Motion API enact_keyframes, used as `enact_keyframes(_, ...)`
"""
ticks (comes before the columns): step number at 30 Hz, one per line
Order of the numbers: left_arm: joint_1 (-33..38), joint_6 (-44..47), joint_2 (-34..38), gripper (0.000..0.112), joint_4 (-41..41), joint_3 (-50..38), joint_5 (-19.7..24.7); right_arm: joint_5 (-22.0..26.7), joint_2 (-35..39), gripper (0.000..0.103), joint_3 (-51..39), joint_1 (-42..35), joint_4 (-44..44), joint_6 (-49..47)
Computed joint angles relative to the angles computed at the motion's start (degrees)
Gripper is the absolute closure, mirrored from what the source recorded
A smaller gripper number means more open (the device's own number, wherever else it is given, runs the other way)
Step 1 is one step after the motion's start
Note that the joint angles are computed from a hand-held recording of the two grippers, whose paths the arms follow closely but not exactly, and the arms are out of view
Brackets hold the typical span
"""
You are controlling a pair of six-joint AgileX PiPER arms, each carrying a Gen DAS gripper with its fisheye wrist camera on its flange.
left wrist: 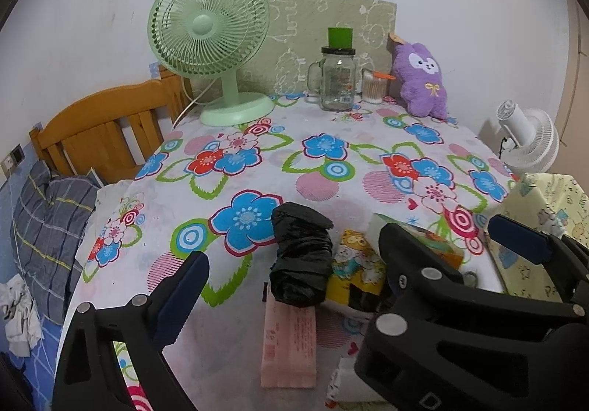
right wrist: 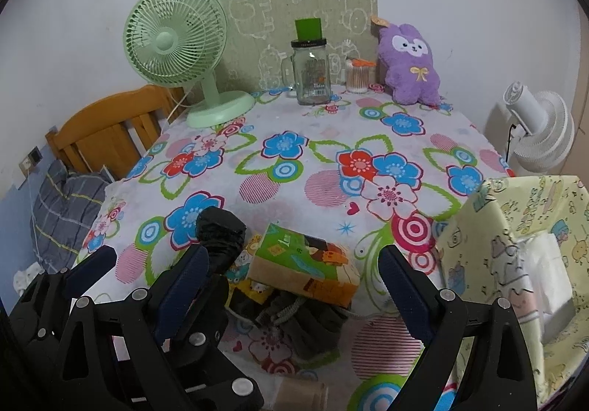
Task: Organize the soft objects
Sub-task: 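Grasp the green tissue pack with the right tool while the left tool grasps the black bundle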
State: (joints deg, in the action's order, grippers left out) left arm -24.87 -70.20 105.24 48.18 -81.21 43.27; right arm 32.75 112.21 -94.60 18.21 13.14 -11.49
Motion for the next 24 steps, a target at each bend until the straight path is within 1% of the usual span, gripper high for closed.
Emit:
enact_keyframes(6, 1.84, 1.82, 2.33, 0.014, -1.91, -1.71, -1.00, 1.15, 3.41, 0.008, -3.64, 0.49, -2.94, 3.49)
enact_keyframes(12, 3.45, 3.69, 4.49, 0.020, -4.17, -3.32, -1.55, 2.70, 6.64, 0.008, -7.09, 0.48, -5.03, 7.00)
enact_keyframes(15, 4.11, 4.82, 5.67, 0.022, -5.31, -4.37, -1.36, 4.70, 8.66, 0.008, -9.54, 0.18, -5.01, 8.57)
enact_keyframes(17, 4.20, 4.94, 6.39, 0.026, -5.39, -5.04, -0.99, 5.81, 9.69, 0.008, -10.85, 0.03, -4.65, 8.72)
enact_keyframes(21, 4.81, 6.25, 7.45, 0.028, -6.74, -5.87, -1.09, 7.53, 11.30, 0.008, -12.80, -0.24, -3.68, 8.73)
enact_keyframes(23, 5.18, 7.27, 8.27, 0.034, -7.94, -6.85, -0.49, 8.50, 12.20, 0.008, -13.91, -0.27, -3.57, 8.72)
enact_keyframes(24, 5.42, 8.02, 8.71, 0.035, -8.78, -7.35, -0.14, 8.76, 12.57, 0.008, -14.29, -0.14, -4.24, 9.28)
